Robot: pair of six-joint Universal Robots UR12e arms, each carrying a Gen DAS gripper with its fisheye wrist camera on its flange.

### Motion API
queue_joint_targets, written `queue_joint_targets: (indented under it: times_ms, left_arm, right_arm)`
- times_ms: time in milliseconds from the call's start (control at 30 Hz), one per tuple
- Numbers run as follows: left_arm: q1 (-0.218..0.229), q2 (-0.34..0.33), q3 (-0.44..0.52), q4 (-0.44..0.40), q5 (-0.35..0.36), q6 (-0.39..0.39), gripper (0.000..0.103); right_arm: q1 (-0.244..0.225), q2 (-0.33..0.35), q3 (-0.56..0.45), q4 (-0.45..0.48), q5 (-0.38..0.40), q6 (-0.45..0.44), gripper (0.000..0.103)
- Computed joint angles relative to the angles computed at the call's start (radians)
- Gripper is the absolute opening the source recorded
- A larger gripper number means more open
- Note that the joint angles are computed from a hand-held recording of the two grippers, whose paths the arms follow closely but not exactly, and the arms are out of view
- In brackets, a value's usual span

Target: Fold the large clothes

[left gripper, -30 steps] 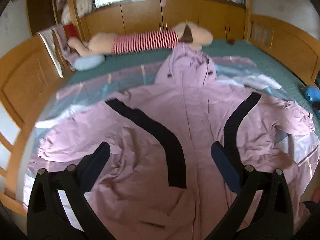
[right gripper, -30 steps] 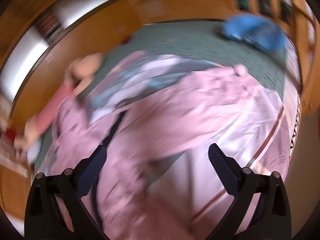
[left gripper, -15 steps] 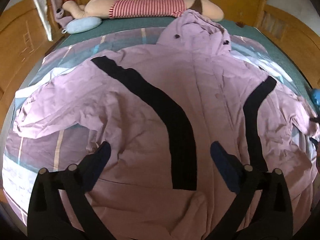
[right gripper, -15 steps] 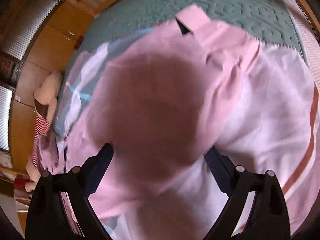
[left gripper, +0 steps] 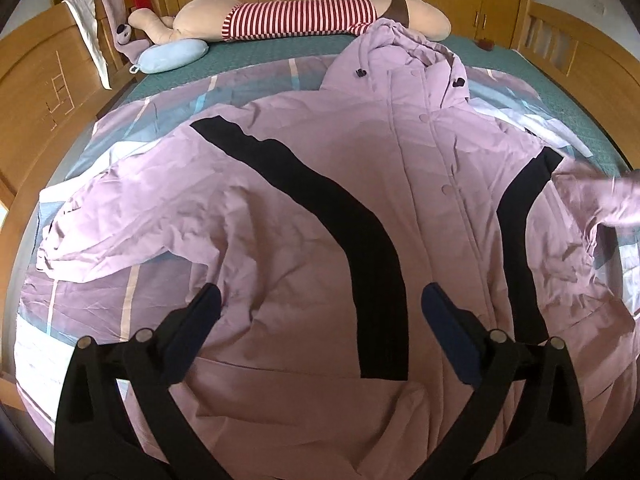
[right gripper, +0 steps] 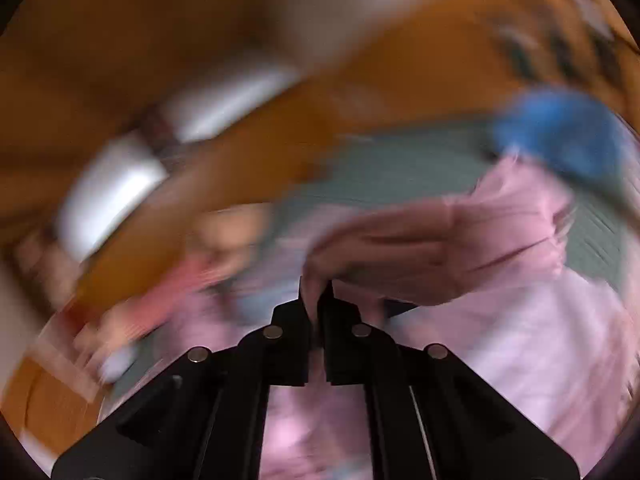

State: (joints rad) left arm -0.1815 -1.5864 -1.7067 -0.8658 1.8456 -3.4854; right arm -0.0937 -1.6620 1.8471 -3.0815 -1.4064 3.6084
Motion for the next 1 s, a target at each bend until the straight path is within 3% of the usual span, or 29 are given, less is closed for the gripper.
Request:
queue_joint_targets:
  times_ms: [100,200,233,267,333,433,500,533,600,700,800,900,1000]
  left_arm:
    - [0.002,-0.004,0.003,-0.017,0.013,-0.004,0.101]
    - [0.015,0.0,0.002,-0.024,0.009,-0.009,0.101]
    - [0.022,0.005,-0.002,-0.019,0.008,-0.016,0.101]
    - [0.028,0.009,-0.004,-0.016,0.009,-0.023,0.101]
    - [0.044,0.018,-0.009,-0.011,0.011,-0.042,0.101]
    - [0.075,0.033,-0.018,-0.01,-0.014,-0.084,0.101]
    - [0.097,0.041,-0.025,-0.006,-0.063,-0.111,0.101]
    - [0.114,0.046,-0.032,0.005,-0.119,-0.124,0.101]
    - [0.163,0.05,-0.043,0.018,-0.302,-0.139,0.101]
    - [0.221,0.034,-0.051,0.041,-0.553,-0.169,0.101]
    - [0.245,0.005,-0.047,0.081,-0.678,-0.189,0.1]
    - [0.25,-0.022,-0.044,0.074,-0.741,-0.176,0.1]
    - [0.264,-0.052,-0.051,0.057,-0.807,-0.237,0.1]
  right_arm:
    - [0.106,0.025,-0.056,0.031,0.165,-0.201,0.006]
    - [0.207,0.066,-0.112,0.263,0.325,-0.452,0.018]
    - [0.237,0.081,-0.124,0.353,0.354,-0.525,0.036]
    - [0.252,0.086,-0.128,0.401,0.351,-0.564,0.061]
    - [0.291,0.088,-0.11,0.424,0.28,-0.628,0.081]
    - [0.276,0.086,-0.094,0.419,0.297,-0.575,0.089]
    - [0.253,0.106,-0.102,0.42,0.312,-0.471,0.093]
    - [0.242,0.111,-0.106,0.44,0.318,-0.42,0.093]
    - [0.229,0.126,-0.121,0.491,0.322,-0.335,0.093]
    - [0.204,0.126,-0.124,0.559,0.388,-0.227,0.093]
    - [0.198,0.135,-0.132,0.658,0.436,-0.214,0.093]
    - [0.223,0.145,-0.14,0.732,0.376,-0.277,0.093]
    - [0.223,0.156,-0.141,0.773,0.354,-0.267,0.093]
